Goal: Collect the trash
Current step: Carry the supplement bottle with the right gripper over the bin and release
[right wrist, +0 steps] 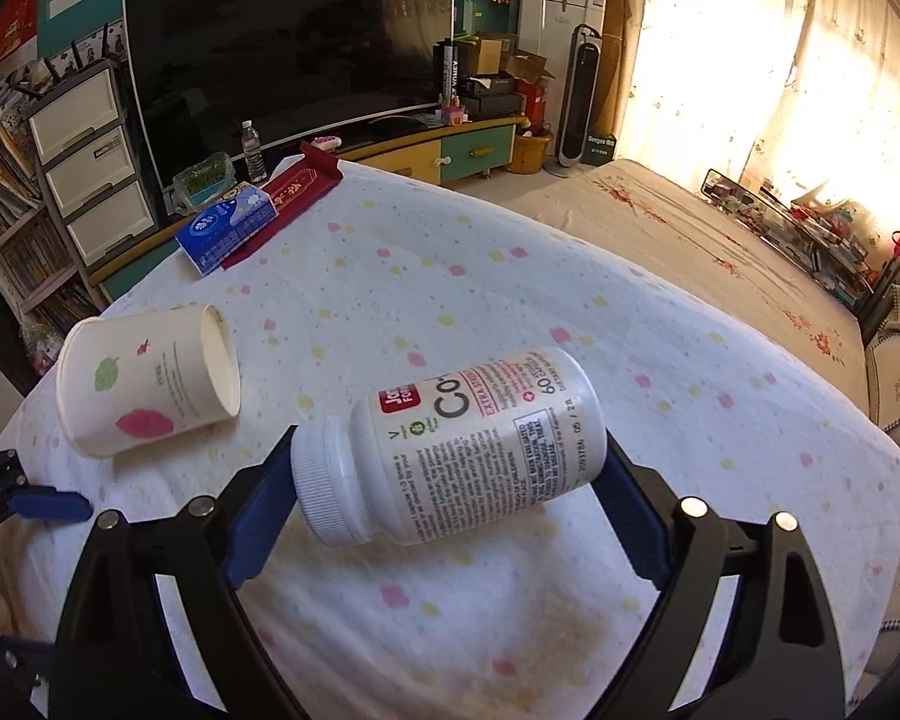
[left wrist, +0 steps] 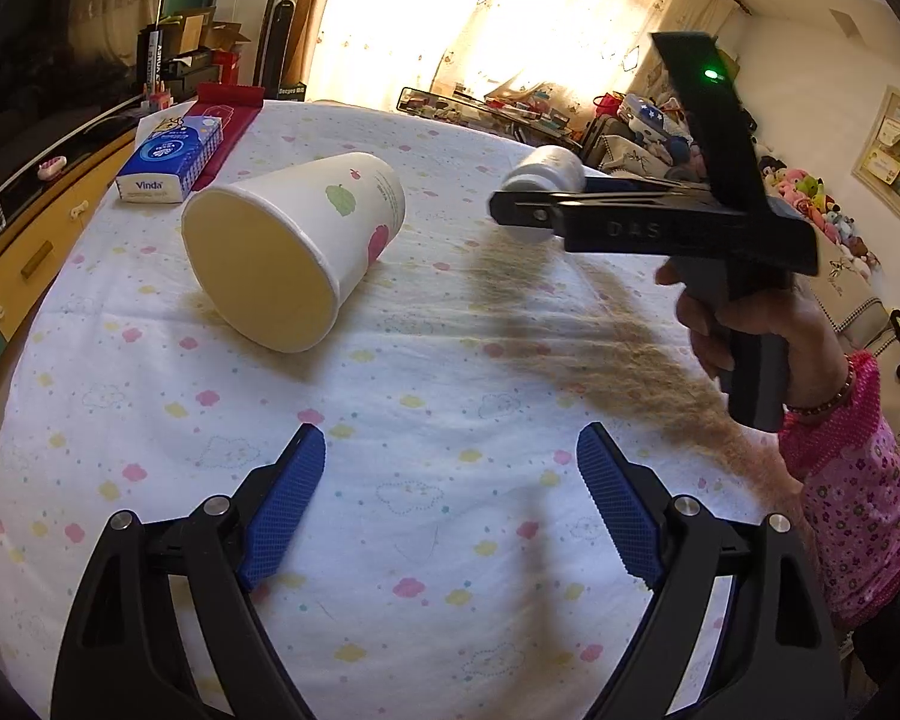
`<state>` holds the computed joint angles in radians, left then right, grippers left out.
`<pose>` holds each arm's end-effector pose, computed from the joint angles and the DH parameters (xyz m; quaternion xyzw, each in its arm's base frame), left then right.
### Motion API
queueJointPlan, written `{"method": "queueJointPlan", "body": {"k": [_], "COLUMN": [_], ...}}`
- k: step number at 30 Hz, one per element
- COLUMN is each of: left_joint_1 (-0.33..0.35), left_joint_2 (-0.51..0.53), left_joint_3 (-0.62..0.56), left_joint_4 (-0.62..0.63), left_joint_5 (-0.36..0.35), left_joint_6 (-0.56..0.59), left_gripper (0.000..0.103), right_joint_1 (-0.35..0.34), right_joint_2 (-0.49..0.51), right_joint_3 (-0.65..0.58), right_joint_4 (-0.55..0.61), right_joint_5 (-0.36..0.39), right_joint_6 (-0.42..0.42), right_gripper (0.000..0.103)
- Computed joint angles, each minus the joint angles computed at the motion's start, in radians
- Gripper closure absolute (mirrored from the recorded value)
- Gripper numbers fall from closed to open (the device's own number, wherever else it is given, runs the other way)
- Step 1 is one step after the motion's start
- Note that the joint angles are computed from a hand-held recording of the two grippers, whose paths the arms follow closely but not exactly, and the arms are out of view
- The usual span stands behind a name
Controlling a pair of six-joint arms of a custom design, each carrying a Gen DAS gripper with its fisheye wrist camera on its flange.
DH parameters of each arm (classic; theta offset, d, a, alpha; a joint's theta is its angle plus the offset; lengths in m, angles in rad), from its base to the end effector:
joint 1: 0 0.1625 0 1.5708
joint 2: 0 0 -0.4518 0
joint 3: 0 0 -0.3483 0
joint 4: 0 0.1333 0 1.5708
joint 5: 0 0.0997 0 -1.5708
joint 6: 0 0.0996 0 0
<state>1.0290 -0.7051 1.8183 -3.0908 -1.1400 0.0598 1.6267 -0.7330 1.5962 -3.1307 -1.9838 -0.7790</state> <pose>-0.1726 -0.6259 0.0992 0.2422 0.9266 -0.2416 0.1562 0.1321 -0.6909 0.1941 0.3090 -0.8693 0.2443 0.2984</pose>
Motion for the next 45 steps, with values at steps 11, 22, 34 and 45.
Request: {"method": "queueJointPlan", "body": {"k": [11, 22, 34, 45], "left_joint_1": [-0.002, -0.008, -0.011, -0.015], "left_joint_2": [-0.006, -0.011, -0.012, -0.010], "left_joint_3": [0.009, 0.021, 0.024, 0.023], "left_joint_4": [-0.005, -0.009, -0.009, -0.002], "left_joint_5": [0.004, 0.015, 0.017, 0.027], "left_joint_6": [0.000, 0.001, 0.000, 0.000], "left_gripper": [0.018, 0.018, 0.018, 0.017], "right_joint_1": [-0.063, -0.292, -0.498, -0.462], "right_joint_2": [-0.313, -0.584, -0.613, -0.592], "right_joint_3": [0.457, 0.794, 0.786, 0.801], "right_joint_4": [-0.304, -0.649, -0.638, -0.689], "right_joint_5": [-0.023, -0.042, -0.066, -0.053], "right_joint_6": [0.051, 0.189, 0.372, 0.430], "right_gripper": [0.016, 0.016, 0.016, 0.014]}}
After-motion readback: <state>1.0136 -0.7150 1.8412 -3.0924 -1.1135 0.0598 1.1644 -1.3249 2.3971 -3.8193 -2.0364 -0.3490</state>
